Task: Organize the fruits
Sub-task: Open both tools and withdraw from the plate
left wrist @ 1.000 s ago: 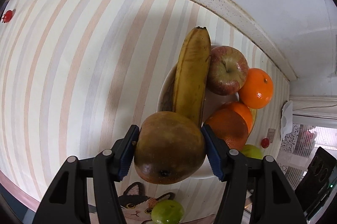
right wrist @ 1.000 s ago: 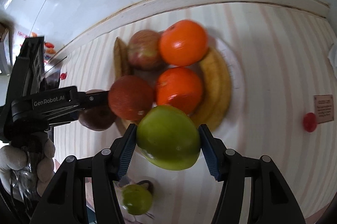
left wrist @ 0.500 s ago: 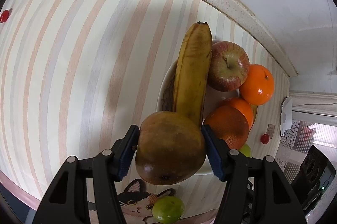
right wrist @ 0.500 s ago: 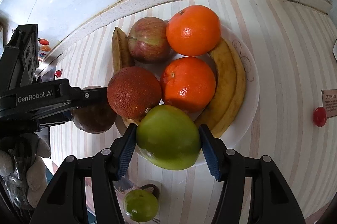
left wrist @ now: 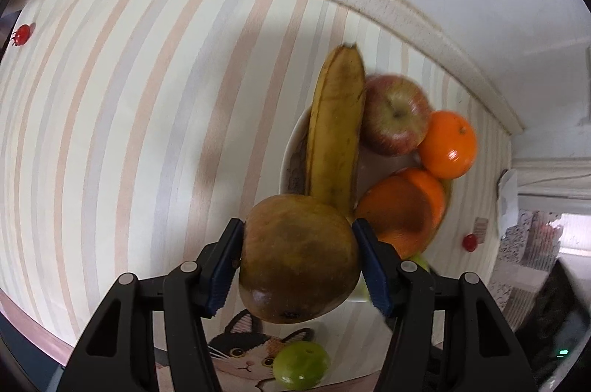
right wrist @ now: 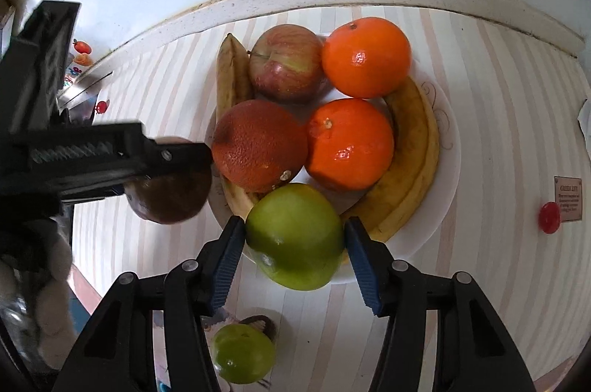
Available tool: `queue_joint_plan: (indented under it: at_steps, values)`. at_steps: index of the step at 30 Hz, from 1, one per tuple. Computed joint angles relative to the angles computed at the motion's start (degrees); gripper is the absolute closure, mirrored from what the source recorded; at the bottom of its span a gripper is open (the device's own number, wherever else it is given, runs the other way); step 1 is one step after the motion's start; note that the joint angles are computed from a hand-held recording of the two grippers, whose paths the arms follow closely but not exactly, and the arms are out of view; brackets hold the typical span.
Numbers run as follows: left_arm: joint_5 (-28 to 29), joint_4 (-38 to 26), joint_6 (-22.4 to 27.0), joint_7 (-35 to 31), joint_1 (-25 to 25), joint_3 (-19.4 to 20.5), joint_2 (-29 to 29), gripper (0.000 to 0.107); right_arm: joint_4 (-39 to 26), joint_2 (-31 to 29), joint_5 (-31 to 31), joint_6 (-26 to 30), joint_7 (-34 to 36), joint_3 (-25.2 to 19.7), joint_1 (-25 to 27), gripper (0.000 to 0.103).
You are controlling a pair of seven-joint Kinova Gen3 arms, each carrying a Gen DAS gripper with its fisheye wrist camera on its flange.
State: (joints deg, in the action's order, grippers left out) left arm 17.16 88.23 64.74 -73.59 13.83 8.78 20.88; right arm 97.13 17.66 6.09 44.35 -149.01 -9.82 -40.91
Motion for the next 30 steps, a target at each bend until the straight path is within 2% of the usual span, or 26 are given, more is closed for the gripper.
queue_joint_plan:
  at_steps: [5,10,15,25,30]
  values:
    - [2.2,-6.1,2.3,-1.7,-1.5,0.5,1.6,0.05,2.9,-1.7,-2.7,-3.5,0.1,-0.4,1.9,0.044]
    - [2.0,-16.2,6.1,-2.3,0.0,1.4,7.3,0.05,3.7,-2.2,-3.5,-4.3,0.4,-0.6,2.5,0.044]
    - [2.1,-22.7,11.4,-3.7,1.2,2.1,13.2,0.05,4.4,-2.5,-4.6,-5.3,0.4,-0.6,3.1,0.044]
    - [-0.7,-23.7,14.7,-2.8,3.1,0.6,14.9,0.048,8.8,-4.9,-7.7,-8.9,2.1,-1.1,5.8,0.044]
    - [-0.7,-23.3,14.8,-3.3,2.5,0.6,14.8,0.048,9.9,-5.4,-8.9,-9.7,2.9,-1.2,6.7,0.044]
